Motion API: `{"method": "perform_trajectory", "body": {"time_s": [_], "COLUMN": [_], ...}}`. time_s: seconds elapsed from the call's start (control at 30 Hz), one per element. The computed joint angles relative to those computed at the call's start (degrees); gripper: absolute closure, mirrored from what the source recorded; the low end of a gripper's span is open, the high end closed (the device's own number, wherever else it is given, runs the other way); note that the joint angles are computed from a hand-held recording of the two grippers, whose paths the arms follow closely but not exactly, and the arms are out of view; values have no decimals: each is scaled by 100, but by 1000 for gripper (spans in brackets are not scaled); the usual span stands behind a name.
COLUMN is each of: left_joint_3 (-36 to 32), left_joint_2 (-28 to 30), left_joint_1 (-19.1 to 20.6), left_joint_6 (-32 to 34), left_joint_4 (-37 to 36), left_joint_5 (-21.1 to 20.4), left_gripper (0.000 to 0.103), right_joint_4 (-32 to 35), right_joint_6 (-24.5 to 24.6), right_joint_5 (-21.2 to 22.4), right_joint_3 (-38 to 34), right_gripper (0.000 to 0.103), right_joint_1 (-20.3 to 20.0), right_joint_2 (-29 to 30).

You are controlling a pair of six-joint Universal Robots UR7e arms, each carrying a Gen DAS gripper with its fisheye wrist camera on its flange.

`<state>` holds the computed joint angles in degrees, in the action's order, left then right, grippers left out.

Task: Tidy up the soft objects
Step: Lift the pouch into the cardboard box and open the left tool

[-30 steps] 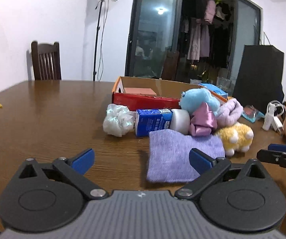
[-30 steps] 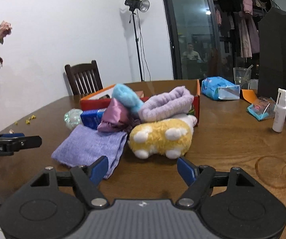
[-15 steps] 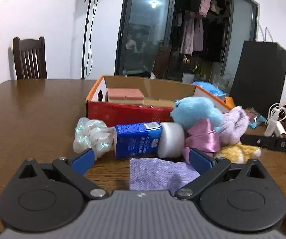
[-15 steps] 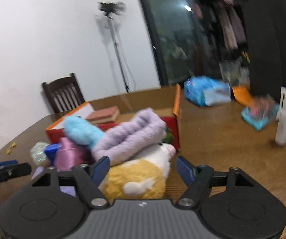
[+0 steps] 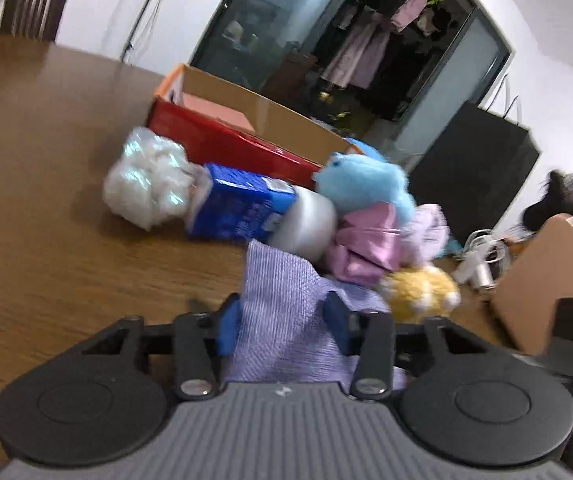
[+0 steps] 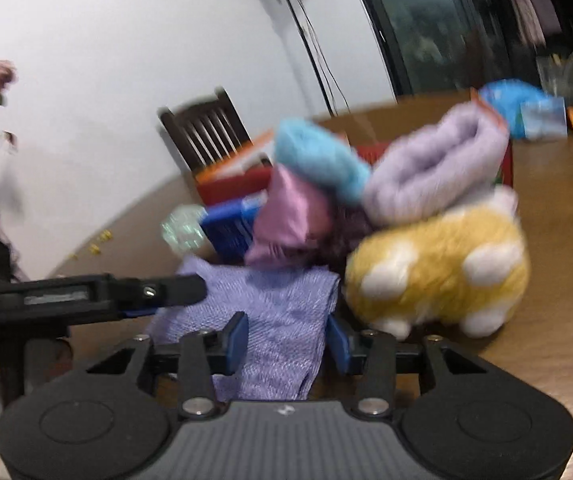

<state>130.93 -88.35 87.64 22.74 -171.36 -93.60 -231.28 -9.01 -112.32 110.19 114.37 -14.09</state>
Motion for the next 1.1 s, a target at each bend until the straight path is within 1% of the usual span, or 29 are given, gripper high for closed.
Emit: {"method": "perform_trajectory", "body": {"time_s": [0.03, 0.1, 0.13, 0.17, 0.23, 0.33, 0.4, 0.53, 0.6, 0.7, 0.8, 0.9, 1.03, 1.1], "left_joint_3": [31, 171, 290, 375, 543, 726, 811, 970, 1049, 1072, 994, 741, 289, 93], "left_joint_2": [-67, -235, -354, -465, -704, -1014, -1126, -1413, -1551, -1657, -1625, -1399, -984, -760], "left_joint_1": [13, 23, 29, 55, 144, 286, 366, 240, 192, 8, -204, -340, -624, -757], "left_joint_6": [-65, -22, 16, 62, 172, 347, 426, 438, 404, 297, 219, 58, -139, -179], "left_joint_4": [83, 155, 157, 212, 354, 576, 602, 684, 690, 691, 520, 480, 558, 496], "left_joint_5": [-54, -113, -139, -197, -380, -640, -735, -680, -791, -848, -900, -958, -793, -700], "left_gripper": [67, 68, 68, 68, 68, 68, 68, 73, 74, 75, 75, 76, 76, 76], "right_joint_4": [36, 85, 101, 29, -159, -465, -708, -1116, -1283, -1317, -1245, -1087, -935, -822], "right_joint_6": [-19, 25, 73, 90, 173, 508, 556, 519, 437, 262, -17, -329, -622, -772], "right_joint_5": [-33, -7, -54, -198, -278, -393, -468, -517, -418, -250, -231, -198, -55, 68], "right_joint_3": [-17, 38, 67, 98, 227, 421, 492, 663, 836, 875, 821, 684, 511, 411], "right_gripper": [63, 79, 93, 95, 96, 96, 96, 97, 97, 97, 98, 98, 98, 98], "right_joint_1": [31, 87, 141, 234, 331, 472, 552, 680, 711, 762, 834, 810, 698, 564], "right_joint_2": [8, 15, 30, 80, 143, 234, 324, 414, 307, 140, -32, -222, -439, -584]}}
